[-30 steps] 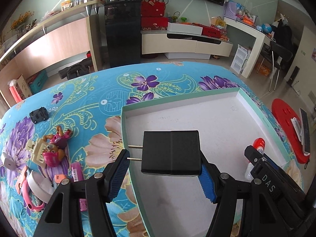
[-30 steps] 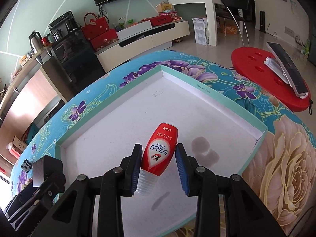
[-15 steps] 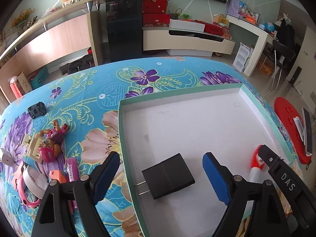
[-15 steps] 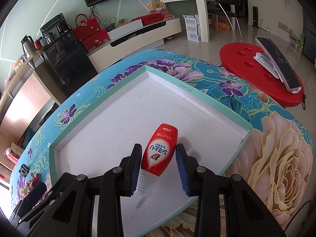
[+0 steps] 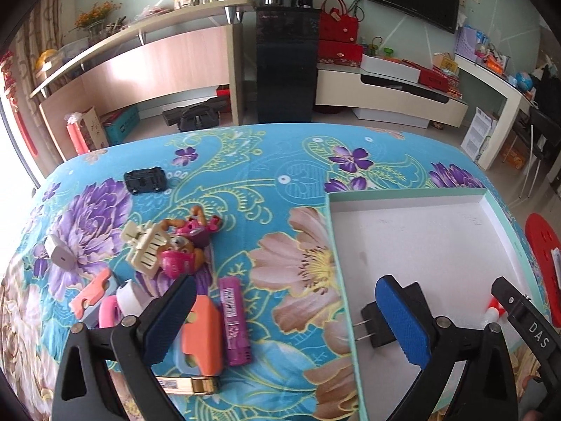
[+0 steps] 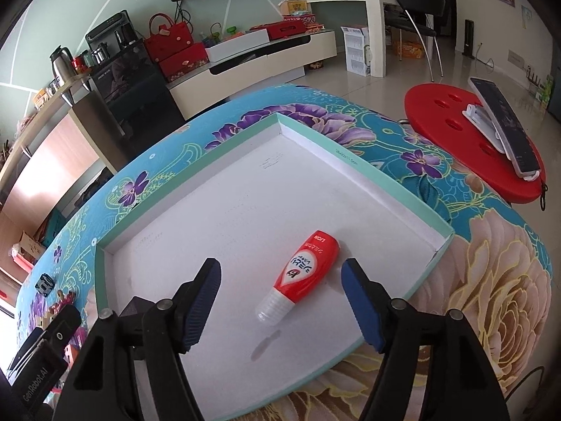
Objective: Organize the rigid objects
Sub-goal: 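Open the right tool over the tray and move both tools back to the pile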
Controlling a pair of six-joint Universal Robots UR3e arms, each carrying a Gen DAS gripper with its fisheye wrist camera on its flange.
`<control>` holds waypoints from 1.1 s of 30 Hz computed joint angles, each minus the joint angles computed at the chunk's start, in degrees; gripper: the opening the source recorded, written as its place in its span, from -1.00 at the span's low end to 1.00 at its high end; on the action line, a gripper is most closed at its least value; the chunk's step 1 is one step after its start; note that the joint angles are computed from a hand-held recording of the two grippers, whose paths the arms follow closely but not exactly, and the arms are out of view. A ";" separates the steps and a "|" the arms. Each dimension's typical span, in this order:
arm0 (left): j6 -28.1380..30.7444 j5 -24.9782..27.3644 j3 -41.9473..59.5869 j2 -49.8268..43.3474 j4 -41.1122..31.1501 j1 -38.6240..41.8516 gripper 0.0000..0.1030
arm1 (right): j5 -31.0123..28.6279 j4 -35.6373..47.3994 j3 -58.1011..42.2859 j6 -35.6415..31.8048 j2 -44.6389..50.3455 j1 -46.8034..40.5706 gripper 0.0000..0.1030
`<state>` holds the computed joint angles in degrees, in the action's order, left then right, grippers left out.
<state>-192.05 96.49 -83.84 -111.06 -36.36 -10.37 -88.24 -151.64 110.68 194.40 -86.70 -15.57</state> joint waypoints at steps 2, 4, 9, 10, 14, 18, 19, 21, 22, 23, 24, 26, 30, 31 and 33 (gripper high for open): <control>-0.42 -0.09 -2.36 2.01 0.36 1.75 1.00 | -0.06 -0.41 -0.41 -0.28 0.34 0.93 0.63; -0.78 -0.20 -5.08 4.26 1.09 3.67 1.00 | -0.14 -0.92 -0.79 -0.52 0.69 1.92 0.63; -1.09 -0.69 -12.97 11.19 3.13 9.48 1.00 | -3.02 -1.58 -3.19 -1.58 2.45 5.86 0.63; -1.15 -0.61 -14.13 12.38 3.06 10.71 1.00 | -2.99 -1.62 -3.53 -1.64 2.62 6.40 0.63; -0.80 -0.37 -18.68 17.37 2.18 15.37 1.00 | -1.19 -2.34 -4.50 -1.47 3.25 8.19 0.63; 0.04 -0.52 -22.63 21.79 1.55 19.94 1.00 | -2.62 -2.41 -7.40 -2.29 5.22 12.12 0.63; 0.26 -0.97 -23.66 22.83 1.60 21.15 1.00 | -2.71 -2.51 -8.07 -2.56 5.73 13.09 0.63; 0.63 -2.02 -25.24 24.72 1.28 23.75 1.00 | -2.46 -2.60 -9.38 -3.01 6.74 14.76 0.63; 0.79 -2.54 -25.86 25.58 0.99 24.98 1.00 | -2.11 -2.85 -9.80 -3.13 7.15 15.59 0.63; 1.05 -3.10 -26.49 26.36 0.83 26.21 1.00 | -1.61 -2.91 -10.48 -3.18 7.68 16.36 0.63; 1.37 -3.59 -27.08 27.07 0.62 27.37 1.00 | -1.19 -2.86 -11.19 -3.15 8.23 17.15 0.63; 1.90 -4.43 -28.16 28.26 0.13 29.46 1.00 | -0.64 -2.67 -12.78 -3.21 9.47 18.87 0.63; 2.97 -6.44 -30.08 30.10 -1.08 33.19 1.00 | 1.14 -2.56 -15.85 -3.32 12.24 22.21 0.63; 3.28 -6.92 -30.48 30.55 -1.37 34.04 1.00 | 1.71 -2.75 -16.26 -3.34 12.84 22.91 0.63; 3.93 -7.83 -31.54 31.58 -1.47 35.69 1.00 | 2.37 -2.45 -17.73 -3.54 14.21 24.48 0.63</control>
<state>-188.13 88.66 -115.39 -79.48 -37.84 25.33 -85.87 -154.08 92.95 190.85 -72.49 8.91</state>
